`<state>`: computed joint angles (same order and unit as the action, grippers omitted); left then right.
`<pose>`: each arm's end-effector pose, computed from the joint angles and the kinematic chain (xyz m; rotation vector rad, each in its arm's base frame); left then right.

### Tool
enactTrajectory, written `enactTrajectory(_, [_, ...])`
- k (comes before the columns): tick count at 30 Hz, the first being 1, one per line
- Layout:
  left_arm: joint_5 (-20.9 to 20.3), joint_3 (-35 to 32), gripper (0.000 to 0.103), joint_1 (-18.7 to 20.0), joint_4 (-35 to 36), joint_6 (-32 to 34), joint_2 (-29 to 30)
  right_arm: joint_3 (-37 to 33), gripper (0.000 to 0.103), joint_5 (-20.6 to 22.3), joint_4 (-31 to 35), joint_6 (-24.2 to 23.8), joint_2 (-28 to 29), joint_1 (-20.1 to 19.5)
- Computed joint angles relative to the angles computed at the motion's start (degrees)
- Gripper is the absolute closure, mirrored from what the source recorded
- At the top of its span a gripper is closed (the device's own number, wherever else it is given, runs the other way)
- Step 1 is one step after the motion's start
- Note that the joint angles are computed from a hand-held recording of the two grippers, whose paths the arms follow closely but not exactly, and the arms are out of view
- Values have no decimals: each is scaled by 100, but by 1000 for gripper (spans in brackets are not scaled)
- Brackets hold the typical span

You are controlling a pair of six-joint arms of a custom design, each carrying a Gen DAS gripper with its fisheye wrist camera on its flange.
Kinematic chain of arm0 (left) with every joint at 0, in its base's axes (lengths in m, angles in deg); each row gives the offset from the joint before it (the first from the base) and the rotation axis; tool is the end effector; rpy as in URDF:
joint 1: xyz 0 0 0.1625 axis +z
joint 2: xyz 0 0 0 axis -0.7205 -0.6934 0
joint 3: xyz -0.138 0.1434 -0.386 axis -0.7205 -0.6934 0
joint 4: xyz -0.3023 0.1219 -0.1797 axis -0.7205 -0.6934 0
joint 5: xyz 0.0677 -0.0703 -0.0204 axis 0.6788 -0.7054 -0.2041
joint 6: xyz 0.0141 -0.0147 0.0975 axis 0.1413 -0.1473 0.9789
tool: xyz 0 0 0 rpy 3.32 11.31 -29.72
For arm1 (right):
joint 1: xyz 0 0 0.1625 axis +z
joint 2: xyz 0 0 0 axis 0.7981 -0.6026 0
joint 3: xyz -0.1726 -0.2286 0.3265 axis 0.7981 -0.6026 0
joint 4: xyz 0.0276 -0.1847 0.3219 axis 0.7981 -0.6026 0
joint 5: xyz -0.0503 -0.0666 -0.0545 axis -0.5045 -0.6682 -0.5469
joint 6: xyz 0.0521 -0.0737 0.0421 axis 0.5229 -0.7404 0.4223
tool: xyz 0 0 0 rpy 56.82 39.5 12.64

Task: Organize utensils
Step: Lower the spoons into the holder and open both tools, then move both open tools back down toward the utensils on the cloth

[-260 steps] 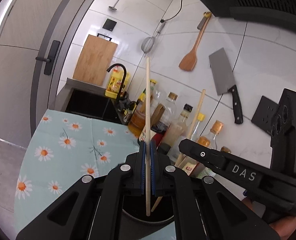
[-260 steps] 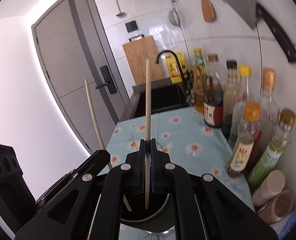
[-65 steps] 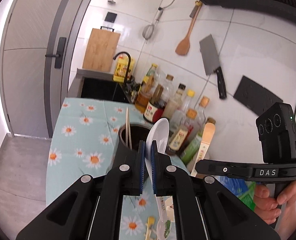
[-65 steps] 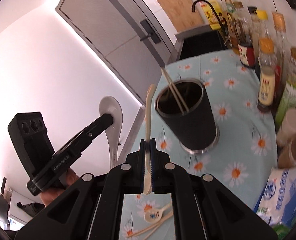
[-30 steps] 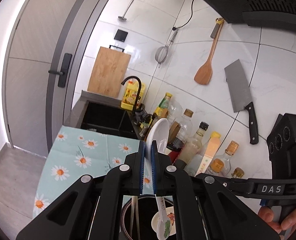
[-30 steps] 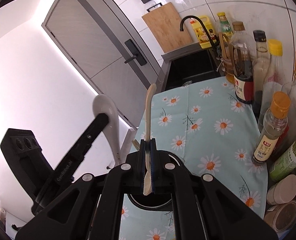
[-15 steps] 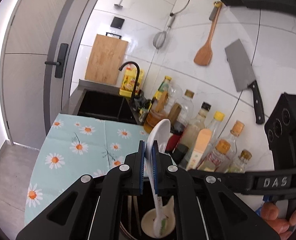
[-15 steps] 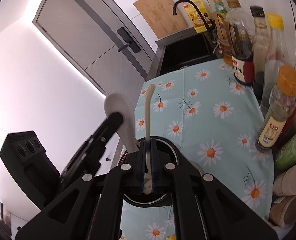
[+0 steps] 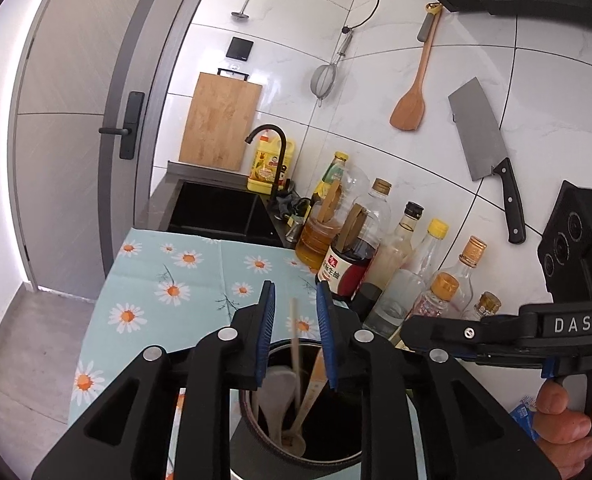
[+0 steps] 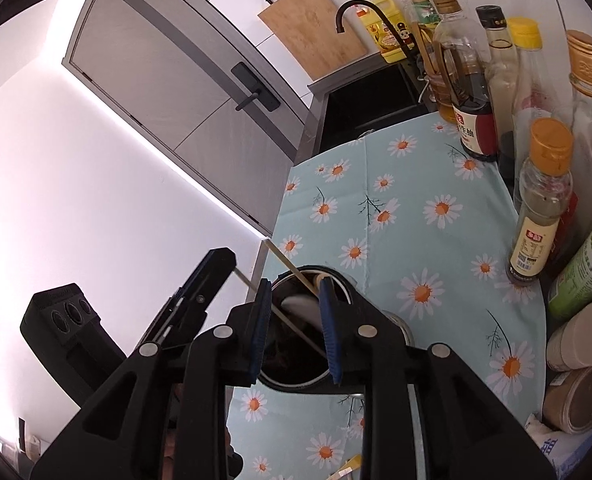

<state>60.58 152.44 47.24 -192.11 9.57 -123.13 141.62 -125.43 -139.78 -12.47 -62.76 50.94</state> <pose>-0.4761 -0.2296 0.1798 0.5903 2.3983 -1.3765 0.1967 -0.2772 0.4592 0.4377 -2.9711 0.7511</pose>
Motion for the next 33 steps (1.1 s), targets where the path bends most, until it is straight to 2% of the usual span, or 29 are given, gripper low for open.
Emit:
enactTrajectory(8, [19,-139,83,-275,734,-353,-214,66,77,80,273,108,-360,63])
enactTrajectory(12, [-185,-154,83,-482,824,-480,-341,127,77,155,435,117,-566,64])
enactTrajectory(19, [-502,-239,83,-780,1500,-810,-403,256,77,223,767,128,-919,2])
enactTrajectory(26, [-1123,-81,83,-1005,2134,-1286,-573,526,77,570,1276,-197,-1574,-582])
enactTrajectory(28, [-1516,40,83,-1013,2016,-1310,-643,607,77,653,1455,-322,-1740,-819])
enactTrajectory(30, [-1781,178,83,-1054,1820,-1368,-701,705,77,791,1712,-538,-1964,-1154])
enactTrajectory(33, [-2125,266,83,-1171,1917,-1496,-724,819,77,1072,2188,-865,-2301,-1687])
